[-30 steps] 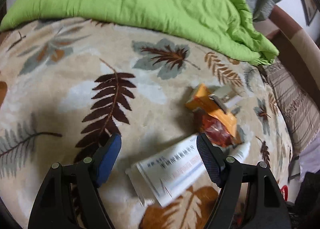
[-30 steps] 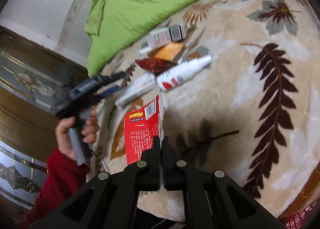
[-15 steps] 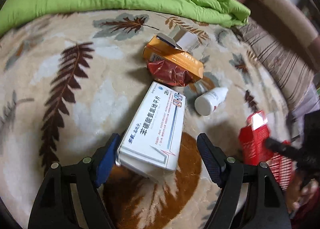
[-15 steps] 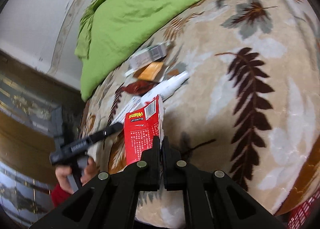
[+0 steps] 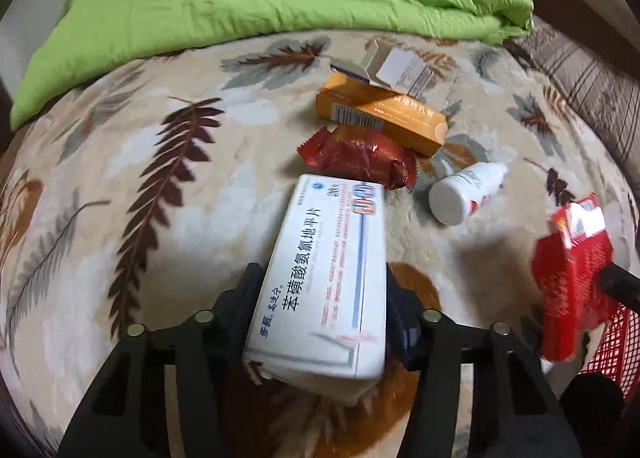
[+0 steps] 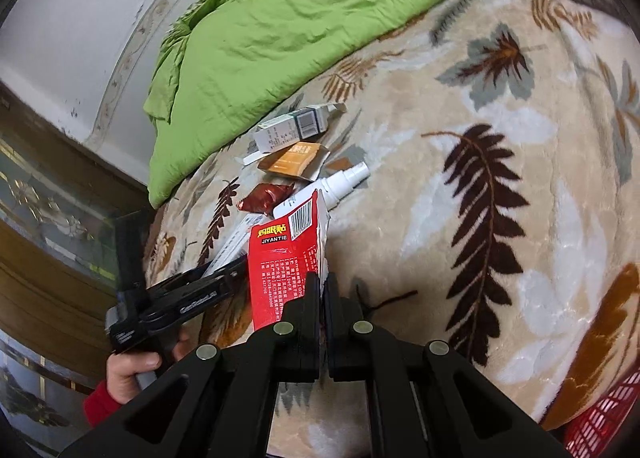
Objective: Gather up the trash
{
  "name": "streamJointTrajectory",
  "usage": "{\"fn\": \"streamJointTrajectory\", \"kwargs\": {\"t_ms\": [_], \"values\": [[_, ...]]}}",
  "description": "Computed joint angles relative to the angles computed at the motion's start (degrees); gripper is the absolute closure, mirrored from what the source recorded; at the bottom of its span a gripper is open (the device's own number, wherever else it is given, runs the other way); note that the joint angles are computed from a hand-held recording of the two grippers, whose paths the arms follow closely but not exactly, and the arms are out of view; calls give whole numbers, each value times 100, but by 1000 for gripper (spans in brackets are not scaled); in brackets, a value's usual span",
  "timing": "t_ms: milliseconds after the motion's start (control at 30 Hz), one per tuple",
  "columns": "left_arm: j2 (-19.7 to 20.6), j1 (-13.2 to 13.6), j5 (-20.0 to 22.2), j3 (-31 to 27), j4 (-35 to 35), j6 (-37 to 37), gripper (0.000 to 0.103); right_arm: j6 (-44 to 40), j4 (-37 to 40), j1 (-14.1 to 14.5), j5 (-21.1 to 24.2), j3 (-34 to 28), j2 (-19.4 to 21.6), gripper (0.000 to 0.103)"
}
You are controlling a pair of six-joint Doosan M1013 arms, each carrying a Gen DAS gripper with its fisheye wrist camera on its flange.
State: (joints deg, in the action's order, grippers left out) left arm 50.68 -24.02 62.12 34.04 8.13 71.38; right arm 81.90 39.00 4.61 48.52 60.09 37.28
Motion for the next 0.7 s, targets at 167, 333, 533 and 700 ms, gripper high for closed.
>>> {"fn": "streamJointTrajectory", "kwargs": {"t_ms": [167,333,533,700], "values": [[-650,-192,-879,1106,925,-926,51,-248,-458,153,-353,105,-124,100],[-1199,-457,-1457,2041,2513,-2568,51,-330,-717,259,-560,117,-157,100],[-1420,-673,-1260,2489,4003,-4074,51,-749,-572,332,-964,266,-244,100],[-1420,-701,-1074,2556,4396,-4468,51,-1022,-372,324,-1124,392,-315,100]]}}
